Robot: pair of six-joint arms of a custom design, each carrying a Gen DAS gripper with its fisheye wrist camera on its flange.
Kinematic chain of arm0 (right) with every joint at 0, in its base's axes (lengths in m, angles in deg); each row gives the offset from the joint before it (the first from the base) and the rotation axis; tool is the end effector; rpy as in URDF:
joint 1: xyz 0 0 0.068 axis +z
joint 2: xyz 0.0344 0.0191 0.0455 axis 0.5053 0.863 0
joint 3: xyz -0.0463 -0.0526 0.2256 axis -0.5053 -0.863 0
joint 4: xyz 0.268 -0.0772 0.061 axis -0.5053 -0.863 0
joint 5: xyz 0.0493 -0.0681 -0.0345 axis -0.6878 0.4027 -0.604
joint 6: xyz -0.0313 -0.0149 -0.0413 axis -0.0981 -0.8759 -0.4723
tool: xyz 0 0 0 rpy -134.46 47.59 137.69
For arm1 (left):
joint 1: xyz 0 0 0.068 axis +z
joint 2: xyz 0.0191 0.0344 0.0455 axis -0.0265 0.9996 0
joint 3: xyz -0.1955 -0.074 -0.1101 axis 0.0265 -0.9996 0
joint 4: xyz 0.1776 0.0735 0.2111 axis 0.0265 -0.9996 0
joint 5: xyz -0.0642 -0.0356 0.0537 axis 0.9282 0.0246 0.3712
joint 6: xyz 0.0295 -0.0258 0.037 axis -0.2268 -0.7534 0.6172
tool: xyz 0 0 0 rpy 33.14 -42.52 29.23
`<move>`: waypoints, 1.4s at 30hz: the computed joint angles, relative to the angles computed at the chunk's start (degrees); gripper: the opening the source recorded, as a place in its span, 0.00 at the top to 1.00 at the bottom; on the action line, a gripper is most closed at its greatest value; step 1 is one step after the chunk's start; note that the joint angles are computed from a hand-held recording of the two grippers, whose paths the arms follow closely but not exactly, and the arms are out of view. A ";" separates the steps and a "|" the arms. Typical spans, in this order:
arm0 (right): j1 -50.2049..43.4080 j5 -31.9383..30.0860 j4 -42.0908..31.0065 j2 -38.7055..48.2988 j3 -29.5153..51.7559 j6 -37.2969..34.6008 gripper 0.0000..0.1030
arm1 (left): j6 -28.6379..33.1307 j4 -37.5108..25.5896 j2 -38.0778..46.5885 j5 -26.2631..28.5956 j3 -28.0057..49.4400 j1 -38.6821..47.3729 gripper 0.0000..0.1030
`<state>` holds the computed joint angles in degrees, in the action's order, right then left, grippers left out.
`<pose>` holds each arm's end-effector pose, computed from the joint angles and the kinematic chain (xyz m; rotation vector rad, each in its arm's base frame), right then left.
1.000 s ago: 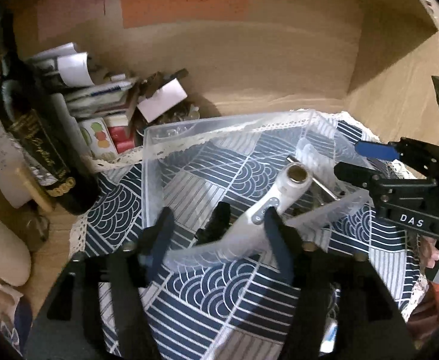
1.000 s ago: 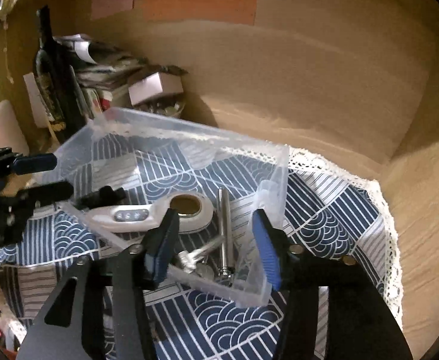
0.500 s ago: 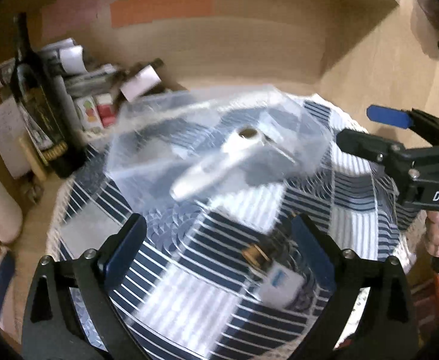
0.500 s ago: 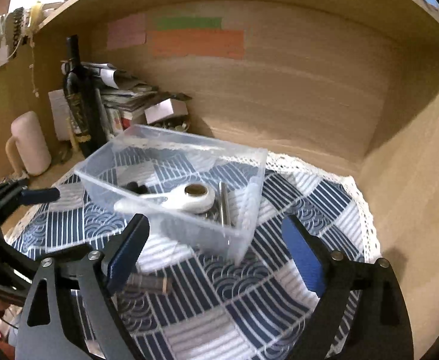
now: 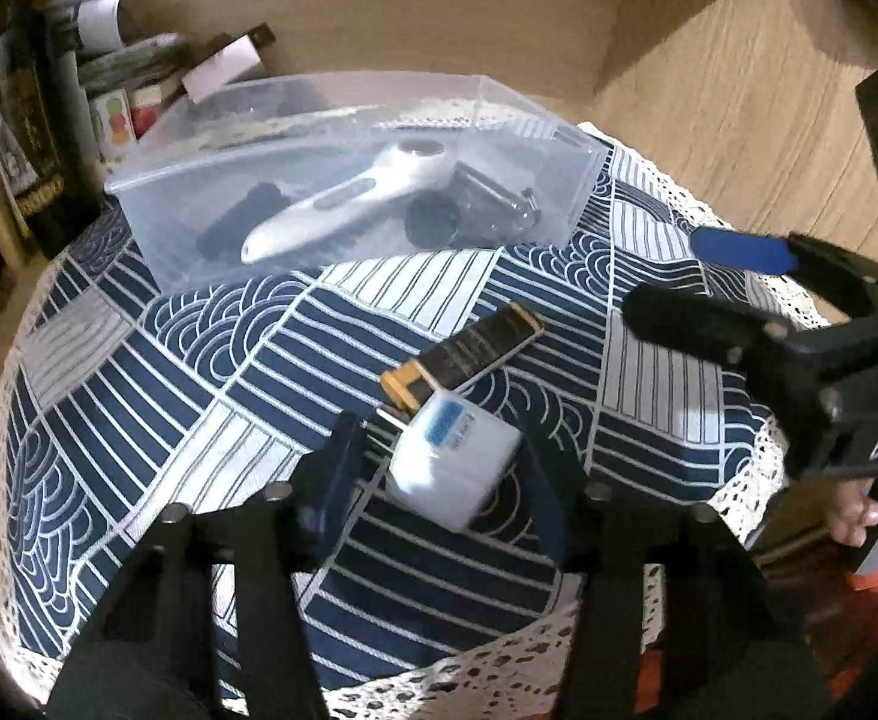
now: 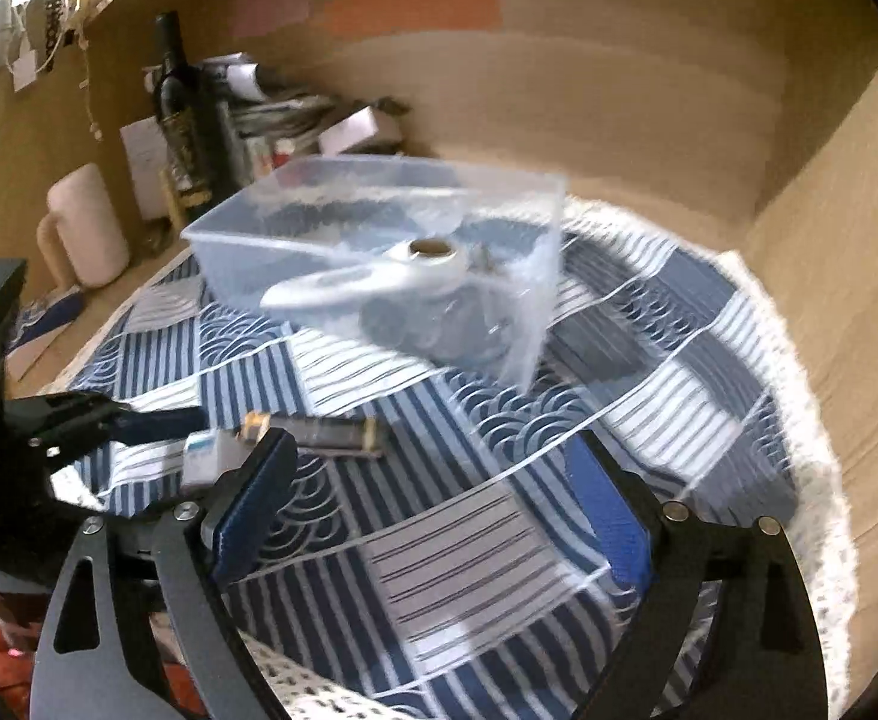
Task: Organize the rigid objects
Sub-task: 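Grasp the white plug adapter with the left tool while the right grasps the dark bottle, then carry the adapter and bottle into the box and open both tools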
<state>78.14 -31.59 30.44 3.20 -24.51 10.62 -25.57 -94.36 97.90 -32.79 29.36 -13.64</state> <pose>0.2488 0.2544 0.1857 -0.3178 2.3444 0.1316 0.2603 -0.0657 0.1501 0.4921 2.4063 -0.3846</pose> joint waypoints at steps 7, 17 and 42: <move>0.44 -4.06 -0.48 9.62 7.54 -2.02 0.13 | 1.83 0.47 -4.26 0.58 -2.56 5.31 0.59; 0.85 -5.59 -6.45 24.30 21.76 -2.48 0.14 | 4.64 0.27 -5.81 3.12 -2.77 14.05 0.59; -3.03 2.61 -0.02 11.27 21.35 -9.22 0.22 | 3.10 0.68 5.81 3.32 17.40 12.94 0.59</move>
